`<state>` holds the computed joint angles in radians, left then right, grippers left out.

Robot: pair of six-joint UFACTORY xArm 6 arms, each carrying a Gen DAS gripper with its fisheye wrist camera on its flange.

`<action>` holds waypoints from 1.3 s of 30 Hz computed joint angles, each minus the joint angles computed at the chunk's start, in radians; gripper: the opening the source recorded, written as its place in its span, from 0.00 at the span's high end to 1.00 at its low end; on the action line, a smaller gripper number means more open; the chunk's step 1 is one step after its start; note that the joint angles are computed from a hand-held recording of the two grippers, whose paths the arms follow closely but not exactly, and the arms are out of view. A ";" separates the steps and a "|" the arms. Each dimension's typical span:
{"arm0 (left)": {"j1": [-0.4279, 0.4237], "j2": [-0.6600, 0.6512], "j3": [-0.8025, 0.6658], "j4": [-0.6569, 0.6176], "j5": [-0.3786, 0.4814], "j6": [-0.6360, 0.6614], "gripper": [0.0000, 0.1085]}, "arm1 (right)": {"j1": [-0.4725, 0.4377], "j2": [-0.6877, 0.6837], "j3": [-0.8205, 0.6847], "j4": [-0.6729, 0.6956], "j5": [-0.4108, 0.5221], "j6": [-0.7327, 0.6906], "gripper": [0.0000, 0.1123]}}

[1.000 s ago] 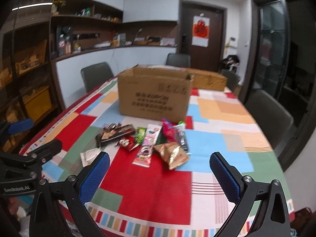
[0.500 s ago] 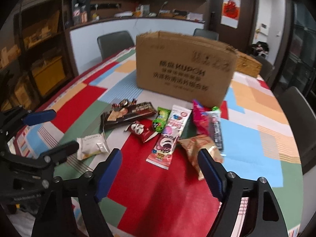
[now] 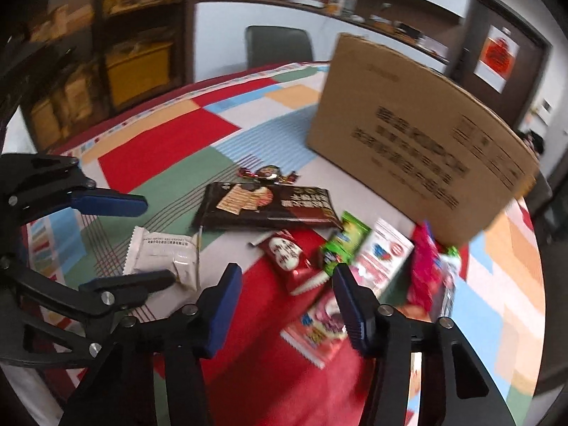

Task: Organize snacks
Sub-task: 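Grasp the white sachet with the left tool while the right tool grasps the red-and-white snack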

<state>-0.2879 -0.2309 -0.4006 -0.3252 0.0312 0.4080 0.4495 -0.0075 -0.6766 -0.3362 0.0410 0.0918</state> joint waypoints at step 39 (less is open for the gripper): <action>-0.031 -0.029 -0.064 -0.340 0.060 0.146 0.73 | 0.072 0.078 -0.121 0.843 0.162 -0.568 0.79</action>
<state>-0.3191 -0.2600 -0.4648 -0.6654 0.0914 0.5536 0.5215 0.0705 -0.7979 0.5069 0.2026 -0.4758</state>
